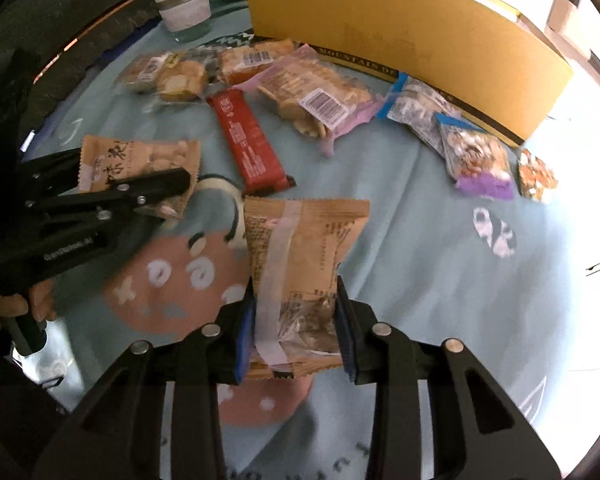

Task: Organize snacks
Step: 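Grasp the brown paper snack bag with the right tool while the left grasps the brown triangular bag, then lift the brown paper bag with the right tool while the left lifts the triangular bag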

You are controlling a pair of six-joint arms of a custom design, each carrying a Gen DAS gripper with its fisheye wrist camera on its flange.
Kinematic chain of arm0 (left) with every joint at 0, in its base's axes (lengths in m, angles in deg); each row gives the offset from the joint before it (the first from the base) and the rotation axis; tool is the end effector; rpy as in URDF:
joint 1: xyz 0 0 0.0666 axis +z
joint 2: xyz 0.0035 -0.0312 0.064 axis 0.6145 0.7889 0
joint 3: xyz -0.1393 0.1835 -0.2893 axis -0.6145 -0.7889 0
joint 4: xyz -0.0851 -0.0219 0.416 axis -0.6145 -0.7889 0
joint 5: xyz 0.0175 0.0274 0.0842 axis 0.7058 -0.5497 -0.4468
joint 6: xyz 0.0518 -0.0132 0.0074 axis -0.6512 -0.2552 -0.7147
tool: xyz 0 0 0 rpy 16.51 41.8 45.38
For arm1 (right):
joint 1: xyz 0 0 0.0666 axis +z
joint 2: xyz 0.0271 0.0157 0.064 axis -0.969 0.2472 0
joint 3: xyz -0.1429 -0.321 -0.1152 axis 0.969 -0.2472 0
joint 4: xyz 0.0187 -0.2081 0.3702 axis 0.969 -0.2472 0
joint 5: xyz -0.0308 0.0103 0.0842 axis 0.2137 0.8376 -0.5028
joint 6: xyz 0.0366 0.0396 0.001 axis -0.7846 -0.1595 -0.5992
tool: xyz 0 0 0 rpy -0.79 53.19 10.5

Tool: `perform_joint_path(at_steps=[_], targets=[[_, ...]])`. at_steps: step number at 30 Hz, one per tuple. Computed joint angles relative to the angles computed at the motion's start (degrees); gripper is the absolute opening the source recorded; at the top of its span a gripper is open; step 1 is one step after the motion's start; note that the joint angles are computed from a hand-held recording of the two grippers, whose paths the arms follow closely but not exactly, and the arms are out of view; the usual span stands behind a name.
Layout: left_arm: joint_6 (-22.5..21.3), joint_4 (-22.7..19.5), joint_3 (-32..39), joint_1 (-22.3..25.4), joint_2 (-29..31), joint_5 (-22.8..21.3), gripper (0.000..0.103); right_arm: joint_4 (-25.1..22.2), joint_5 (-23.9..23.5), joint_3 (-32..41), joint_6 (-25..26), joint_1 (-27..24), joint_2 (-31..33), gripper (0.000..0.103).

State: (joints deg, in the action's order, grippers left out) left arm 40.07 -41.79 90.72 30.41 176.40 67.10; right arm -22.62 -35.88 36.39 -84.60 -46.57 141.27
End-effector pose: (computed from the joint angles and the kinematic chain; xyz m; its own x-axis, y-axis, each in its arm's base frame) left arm 0.6743 -0.1074 0.4239 -0.6331 0.4912 -0.5982 0.7091 0.6779 -0.1939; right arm 0.5883 0.3200 0.4316 -0.9067 0.1070 -0.4081 0.0866 0.9939 0.0682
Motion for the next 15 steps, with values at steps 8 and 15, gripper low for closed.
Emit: perform_joint_path(at_steps=[8, 15], targets=[[-1.39, 0.89, -3.92, 1.87, -5.50, 4.07, 0.037, 4.82, 3.65, -10.30, -4.82, 1.13, -9.71, 0.035], [0.66, 1.22, -1.03, 2.46, -6.02, 4.95, 0.037, 5.38, 6.66, -11.49, -6.50, 2.07, -13.16, 0.035]])
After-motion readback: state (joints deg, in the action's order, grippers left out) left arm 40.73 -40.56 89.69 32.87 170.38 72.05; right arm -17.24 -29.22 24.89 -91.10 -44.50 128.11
